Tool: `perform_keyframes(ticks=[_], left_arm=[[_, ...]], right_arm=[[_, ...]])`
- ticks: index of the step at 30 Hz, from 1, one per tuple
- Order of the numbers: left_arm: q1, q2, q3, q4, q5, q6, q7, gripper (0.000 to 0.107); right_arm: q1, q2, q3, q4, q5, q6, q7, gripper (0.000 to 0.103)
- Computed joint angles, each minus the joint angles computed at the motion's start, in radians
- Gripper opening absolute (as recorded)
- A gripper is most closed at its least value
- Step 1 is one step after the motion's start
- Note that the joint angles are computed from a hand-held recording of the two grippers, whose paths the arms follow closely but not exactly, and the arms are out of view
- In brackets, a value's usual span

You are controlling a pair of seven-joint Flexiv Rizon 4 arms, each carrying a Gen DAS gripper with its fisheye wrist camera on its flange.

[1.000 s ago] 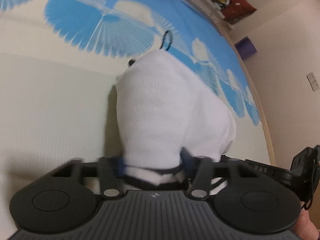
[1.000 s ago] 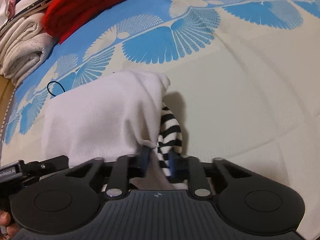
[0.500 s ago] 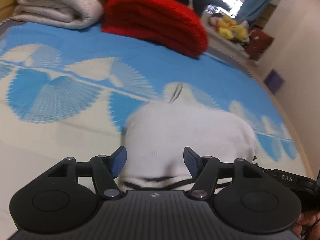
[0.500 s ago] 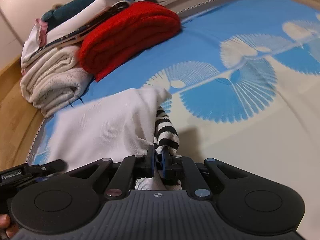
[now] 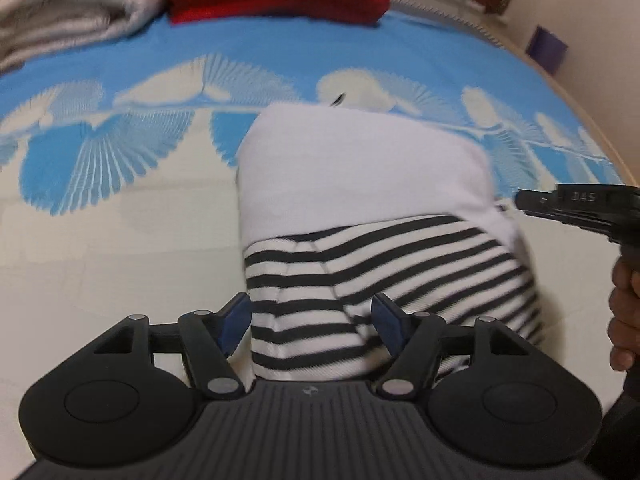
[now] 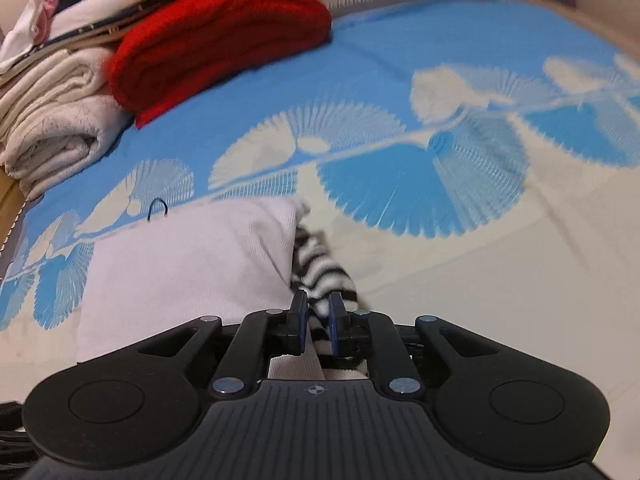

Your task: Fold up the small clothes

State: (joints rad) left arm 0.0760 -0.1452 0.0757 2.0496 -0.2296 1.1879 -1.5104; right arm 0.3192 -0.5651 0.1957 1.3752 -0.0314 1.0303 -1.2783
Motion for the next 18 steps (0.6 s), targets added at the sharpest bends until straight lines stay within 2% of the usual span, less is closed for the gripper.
perform_keyframes(ticks=[2,3,4,6,7,9,11,13,14,18], left_arm=[[0.0,0.005,-0.004,0.0,-0.007,-0.019,0.013,0.072],[-0.005,-0.006,0.006,-0.015,0.031,-0.05,-0.012,0.073],[-0.013,-0.016,0.021,-0.028,0.087,-0.087,-0.056,0.079],[-0.033,-0.015,0.045,-0.044,0.177,-0.129,-0.174,0.087],[-0.04,-0.011,0.052,-0.052,0.21,-0.139,-0.234,0.087],[-0.066,0.014,0.064,-0.085,0.337,-0.177,-0.358,0.087],[-0.094,0.046,0.066,-0.131,0.515,-0.23,-0.474,0.088],[-0.102,0.086,0.05,-0.154,0.612,-0.274,-0.536,0.089],[-0.101,0.115,0.043,-0.148,0.643,-0.274,-0.57,0.089],[-0.077,0.241,0.0,-0.112,0.731,-0.247,-0.716,0.091]], right_arm=[[-0.018,0.021,0.023,0.025,0.009,0.029,-0.062,0.016],[-0.025,0.034,0.031,0.041,0.012,0.041,-0.092,0.017],[-0.039,0.045,0.051,0.051,0.024,0.034,-0.138,0.022],[-0.085,0.049,0.114,0.028,0.094,-0.06,-0.243,0.03],[-0.099,0.045,0.132,0.004,0.127,-0.161,-0.292,0.032],[-0.053,0.052,0.078,0.02,0.048,-0.277,-0.308,0.032],[0.01,0.069,-0.005,0.073,-0.068,-0.299,-0.271,0.032],[0.016,0.082,-0.027,0.087,-0.071,-0.275,-0.219,0.032],[0.019,0.097,-0.038,0.107,-0.08,-0.231,-0.19,0.032],[0.031,0.189,-0.073,0.235,-0.17,0.023,-0.1,0.035]])
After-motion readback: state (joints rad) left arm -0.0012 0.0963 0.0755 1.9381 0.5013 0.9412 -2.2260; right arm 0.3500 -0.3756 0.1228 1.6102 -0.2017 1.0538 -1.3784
